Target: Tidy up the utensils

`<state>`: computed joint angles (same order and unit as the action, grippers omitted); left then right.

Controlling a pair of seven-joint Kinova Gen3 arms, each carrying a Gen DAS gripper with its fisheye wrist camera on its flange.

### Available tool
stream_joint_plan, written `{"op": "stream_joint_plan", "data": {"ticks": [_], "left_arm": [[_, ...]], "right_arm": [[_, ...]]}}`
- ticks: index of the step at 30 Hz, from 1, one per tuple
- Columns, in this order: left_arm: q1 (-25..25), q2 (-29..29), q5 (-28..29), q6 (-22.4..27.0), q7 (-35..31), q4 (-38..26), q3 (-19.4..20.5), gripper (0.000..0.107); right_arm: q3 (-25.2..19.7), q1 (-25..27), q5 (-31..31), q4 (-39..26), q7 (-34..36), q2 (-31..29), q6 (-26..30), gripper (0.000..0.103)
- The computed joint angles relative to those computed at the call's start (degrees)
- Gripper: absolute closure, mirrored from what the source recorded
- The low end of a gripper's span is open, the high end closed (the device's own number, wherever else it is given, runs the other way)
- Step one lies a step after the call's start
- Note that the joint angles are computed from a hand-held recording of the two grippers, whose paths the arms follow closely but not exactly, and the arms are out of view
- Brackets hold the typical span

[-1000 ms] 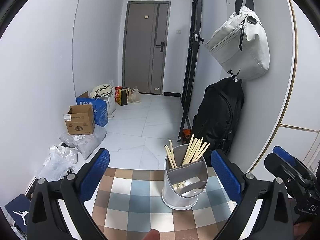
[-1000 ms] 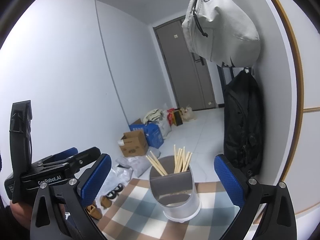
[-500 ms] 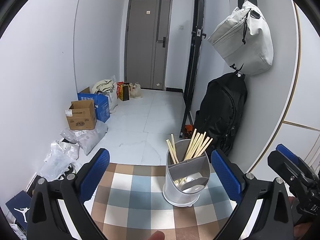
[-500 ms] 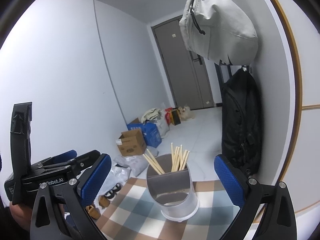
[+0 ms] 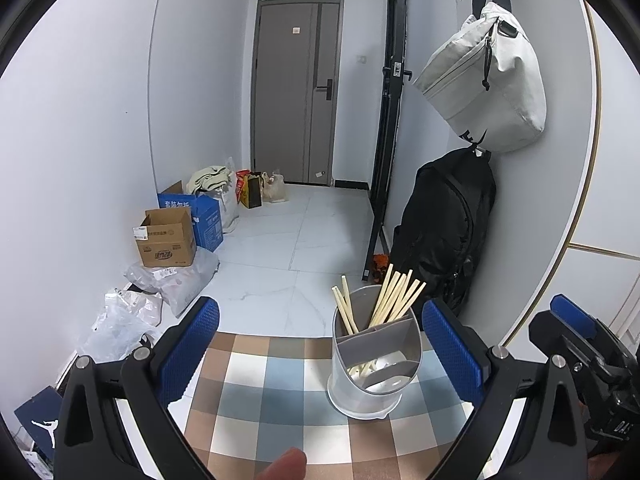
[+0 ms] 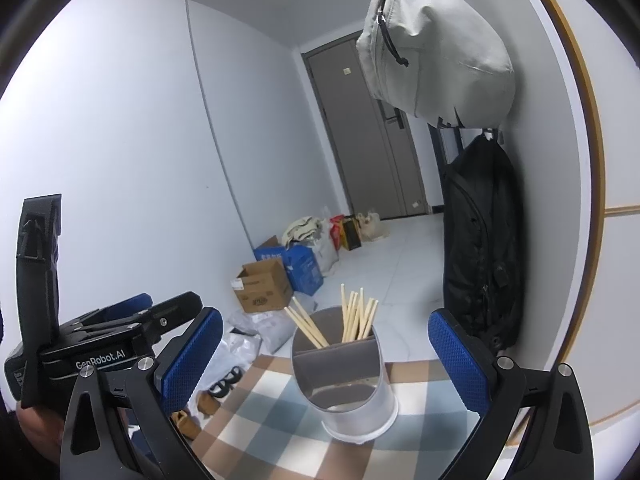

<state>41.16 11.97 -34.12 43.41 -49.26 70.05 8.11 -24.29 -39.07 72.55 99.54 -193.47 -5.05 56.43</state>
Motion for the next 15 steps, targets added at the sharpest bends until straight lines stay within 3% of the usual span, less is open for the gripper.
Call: {"op": "stream_joint_plan", "data": {"ticks": [15], "left_arm": [[0.53, 0.89, 0.11, 1.64, 0.24, -1.24, -0.36, 0.008]], "right_arm": [[0.13, 0.65, 0.39, 1.09, -0.94, -0.49, -0.9, 0.0]]}}
